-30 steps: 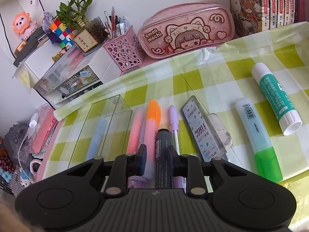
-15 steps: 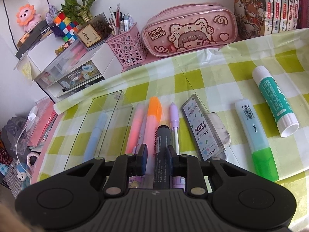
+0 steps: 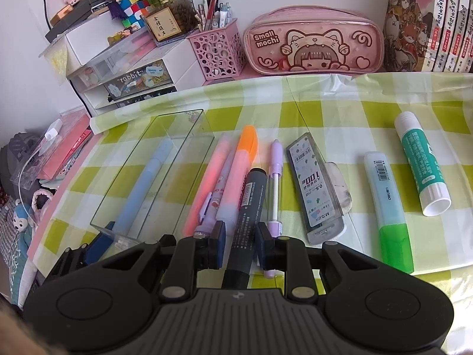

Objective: Organize stationery
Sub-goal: 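Move the right gripper to the black marker and close on it, then lift the black marker into the clear box and open the right gripper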

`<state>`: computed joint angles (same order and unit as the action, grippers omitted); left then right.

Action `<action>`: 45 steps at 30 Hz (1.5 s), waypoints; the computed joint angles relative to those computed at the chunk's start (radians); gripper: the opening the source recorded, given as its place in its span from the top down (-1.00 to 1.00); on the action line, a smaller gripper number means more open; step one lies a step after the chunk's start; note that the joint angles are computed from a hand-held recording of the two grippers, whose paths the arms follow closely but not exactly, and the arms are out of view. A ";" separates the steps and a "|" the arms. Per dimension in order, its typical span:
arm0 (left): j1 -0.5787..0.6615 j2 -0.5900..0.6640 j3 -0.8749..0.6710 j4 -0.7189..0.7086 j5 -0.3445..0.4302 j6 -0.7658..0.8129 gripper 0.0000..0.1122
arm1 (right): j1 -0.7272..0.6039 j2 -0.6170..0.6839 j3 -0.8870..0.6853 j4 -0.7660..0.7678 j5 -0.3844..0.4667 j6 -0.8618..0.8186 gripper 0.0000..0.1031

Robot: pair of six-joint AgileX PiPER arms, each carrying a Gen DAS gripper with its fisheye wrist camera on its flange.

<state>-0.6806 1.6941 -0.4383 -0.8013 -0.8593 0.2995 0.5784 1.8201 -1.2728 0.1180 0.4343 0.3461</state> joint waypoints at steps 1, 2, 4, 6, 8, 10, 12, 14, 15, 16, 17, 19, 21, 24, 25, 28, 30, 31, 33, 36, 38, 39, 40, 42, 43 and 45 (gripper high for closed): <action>0.001 -0.002 -0.002 -0.002 0.005 0.007 -0.29 | 0.001 0.004 -0.003 -0.004 0.005 0.003 0.59; 0.003 -0.004 -0.004 -0.004 0.011 0.013 -0.29 | 0.003 0.004 -0.002 -0.014 0.000 0.006 0.59; 0.005 -0.008 -0.007 -0.009 0.022 0.023 -0.29 | 0.011 0.006 -0.006 -0.046 0.004 0.023 0.59; 0.006 -0.014 -0.011 -0.019 0.035 0.036 -0.29 | 0.019 0.007 -0.009 -0.077 0.006 0.040 0.59; 0.009 -0.022 -0.015 -0.026 0.052 0.049 -0.29 | 0.023 0.007 -0.009 -0.094 0.006 0.044 0.59; 0.011 -0.029 -0.020 -0.038 0.068 0.065 -0.29 | 0.026 0.006 -0.007 -0.104 0.006 0.043 0.59; 0.012 -0.036 -0.025 -0.052 0.083 0.082 -0.29 | 0.030 0.005 -0.006 -0.124 0.006 0.056 0.65; 0.012 -0.043 -0.028 -0.065 0.097 0.098 -0.29 | 0.033 0.004 -0.003 -0.147 0.005 0.073 0.67; 0.015 -0.048 -0.032 -0.073 0.109 0.109 -0.29 | 0.033 0.003 -0.001 -0.149 0.003 0.076 0.67; 0.015 -0.052 -0.035 -0.082 0.117 0.120 -0.29 | 0.033 0.002 0.000 -0.150 0.002 0.079 0.68; 0.016 -0.055 -0.038 -0.091 0.126 0.130 -0.29 | 0.032 0.000 0.001 -0.151 0.002 0.084 0.68; 0.016 -0.065 -0.043 -0.112 0.144 0.155 -0.29 | 0.029 -0.004 0.005 -0.150 -0.002 0.093 0.69; 0.018 -0.077 -0.049 -0.136 0.168 0.185 -0.29 | 0.022 -0.013 0.014 -0.129 -0.013 0.085 0.72; 0.018 -0.094 -0.058 -0.177 0.199 0.232 -0.29 | 0.001 -0.037 0.035 -0.018 -0.039 -0.001 0.88; 0.019 -0.099 -0.060 -0.188 0.209 0.245 -0.29 | -0.005 -0.046 0.042 0.022 -0.047 -0.035 0.88; 0.019 -0.115 -0.062 -0.217 0.231 0.276 -0.29 | -0.008 -0.054 0.045 0.033 -0.054 -0.038 0.89; 0.019 -0.123 -0.067 -0.241 0.245 0.304 -0.29 | -0.007 -0.044 0.037 0.027 -0.046 -0.026 0.87; 0.018 -0.127 -0.071 -0.258 0.252 0.324 -0.29 | -0.008 -0.036 0.030 0.032 -0.036 -0.025 0.87; 0.017 -0.138 -0.077 -0.298 0.271 0.367 -0.28 | -0.007 -0.018 0.018 0.030 -0.021 -0.022 0.82; 0.026 -0.153 -0.089 -0.344 0.304 0.422 -0.29 | -0.001 -0.002 0.010 0.011 -0.014 -0.011 0.69; 0.036 -0.159 -0.100 -0.375 0.327 0.458 -0.30 | 0.000 0.013 0.003 0.018 -0.008 -0.022 0.64; 0.041 -0.162 -0.110 -0.401 0.341 0.483 -0.30 | 0.006 0.016 0.012 -0.002 -0.028 -0.008 0.63; 0.043 -0.161 -0.119 -0.421 0.347 0.501 -0.31 | 0.015 0.016 0.017 -0.041 -0.040 0.019 0.63; 0.056 -0.160 -0.141 -0.462 0.370 0.544 -0.32 | 0.031 0.018 0.016 -0.118 -0.043 0.083 0.63; 0.063 -0.160 -0.150 -0.480 0.383 0.562 -0.32 | 0.036 0.019 0.013 -0.140 -0.039 0.103 0.64; 0.080 -0.163 -0.160 -0.496 0.409 0.582 -0.32 | 0.035 0.018 0.010 -0.152 -0.033 0.131 0.66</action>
